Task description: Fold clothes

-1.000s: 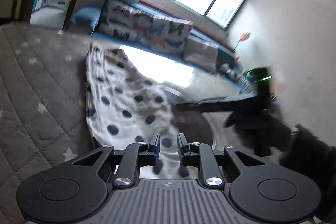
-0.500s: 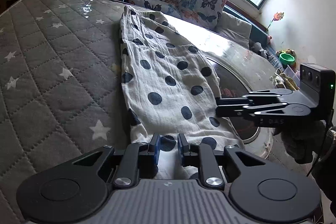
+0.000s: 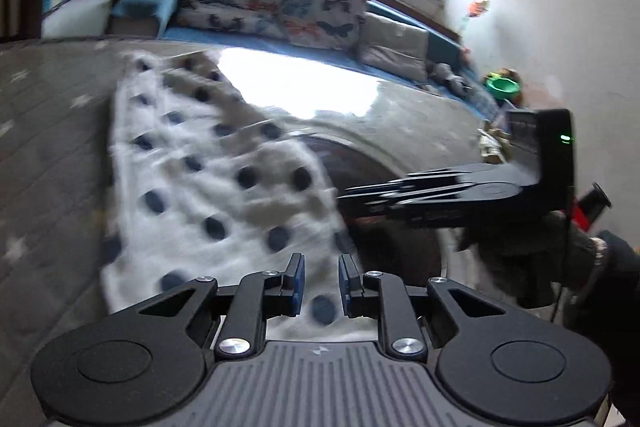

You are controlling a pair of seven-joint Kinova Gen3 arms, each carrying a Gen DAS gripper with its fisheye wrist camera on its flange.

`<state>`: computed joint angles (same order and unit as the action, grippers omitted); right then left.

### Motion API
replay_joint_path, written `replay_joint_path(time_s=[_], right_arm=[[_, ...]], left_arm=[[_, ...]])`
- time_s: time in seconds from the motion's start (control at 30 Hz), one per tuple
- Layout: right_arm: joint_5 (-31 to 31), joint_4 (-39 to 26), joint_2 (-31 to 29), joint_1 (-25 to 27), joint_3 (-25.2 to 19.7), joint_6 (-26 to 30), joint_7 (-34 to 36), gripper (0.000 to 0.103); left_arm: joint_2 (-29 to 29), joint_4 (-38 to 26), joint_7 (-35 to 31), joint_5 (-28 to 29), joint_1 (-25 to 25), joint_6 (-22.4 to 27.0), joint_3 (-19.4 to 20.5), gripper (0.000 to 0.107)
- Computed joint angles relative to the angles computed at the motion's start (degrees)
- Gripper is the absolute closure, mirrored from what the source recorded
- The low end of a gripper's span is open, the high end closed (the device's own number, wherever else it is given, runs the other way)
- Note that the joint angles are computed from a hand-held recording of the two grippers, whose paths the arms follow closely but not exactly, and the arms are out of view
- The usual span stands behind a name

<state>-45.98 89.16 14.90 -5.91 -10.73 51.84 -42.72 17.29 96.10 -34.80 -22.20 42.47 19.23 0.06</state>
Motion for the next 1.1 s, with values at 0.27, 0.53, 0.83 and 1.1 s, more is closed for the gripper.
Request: replay_joint_path(time_s=[0.27,0.53,0.83,1.1], right_arm=[[-4.4,-7.6,5.5,1.7,-1.7,7.6,0.8,0.076],[-7.9,-11.9,9.5,3.4,-3.2,13.2,-0.4,0.07],[-9.6,-11.3,9.9,4.4,-2.8,12.4,-0.8,0.065],[-10.9,-8.1,9.7,6.2,-2.6,13.4,-2.6,0.065]], left_arm=[[5.8,-8.7,-7.0,0.6,-1.1,5.9,1.9,0.072],[9.3,-13.1,-6.6,2.4,-0.6,9.6,0.2,0.074],[6.2,-5.2,-5.1,2.3,-0.7,-0.7,-2.1,0.098],[3.9,1.6,-8.2,10.1,-4.0,-12.4,-1.5,0.098]])
